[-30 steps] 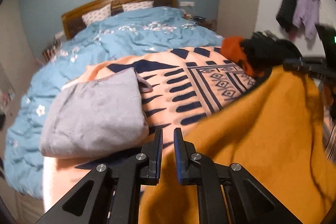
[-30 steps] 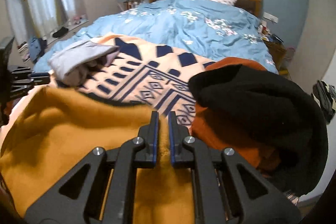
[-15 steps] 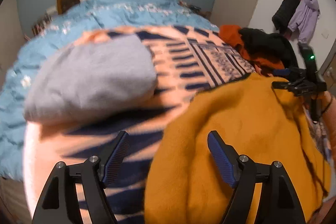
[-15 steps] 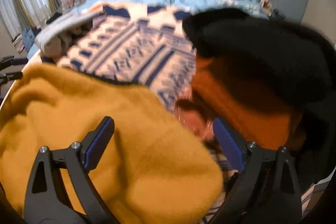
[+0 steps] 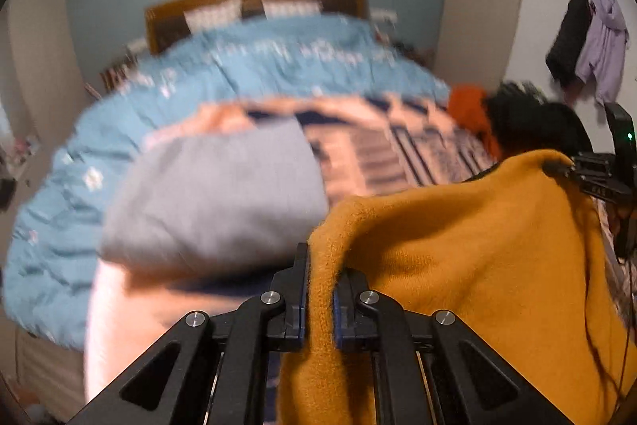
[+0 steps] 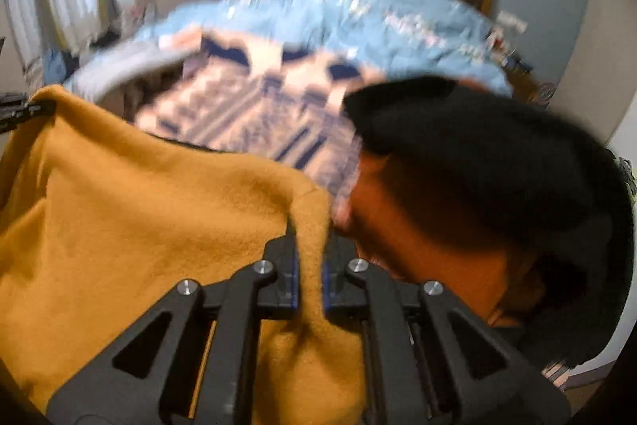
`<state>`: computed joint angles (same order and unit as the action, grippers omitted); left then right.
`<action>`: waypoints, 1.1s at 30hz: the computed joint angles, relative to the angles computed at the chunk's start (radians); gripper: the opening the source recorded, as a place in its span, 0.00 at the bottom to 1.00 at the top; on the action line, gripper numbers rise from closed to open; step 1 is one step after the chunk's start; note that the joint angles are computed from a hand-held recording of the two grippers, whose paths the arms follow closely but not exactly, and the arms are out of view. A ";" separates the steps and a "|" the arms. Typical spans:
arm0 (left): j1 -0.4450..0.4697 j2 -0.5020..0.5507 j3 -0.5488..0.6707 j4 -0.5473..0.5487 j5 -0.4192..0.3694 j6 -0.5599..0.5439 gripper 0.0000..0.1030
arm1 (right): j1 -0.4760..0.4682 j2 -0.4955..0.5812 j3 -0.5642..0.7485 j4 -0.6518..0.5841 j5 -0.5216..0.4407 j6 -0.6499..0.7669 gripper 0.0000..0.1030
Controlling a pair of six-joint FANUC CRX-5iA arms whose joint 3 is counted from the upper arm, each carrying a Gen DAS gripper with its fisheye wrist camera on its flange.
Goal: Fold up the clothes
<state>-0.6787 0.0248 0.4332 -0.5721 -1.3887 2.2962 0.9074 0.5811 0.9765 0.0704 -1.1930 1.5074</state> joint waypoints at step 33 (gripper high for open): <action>-0.366 -0.061 -0.157 0.039 0.210 0.148 0.74 | 0.161 -0.895 -1.083 -0.009 0.090 -0.485 0.76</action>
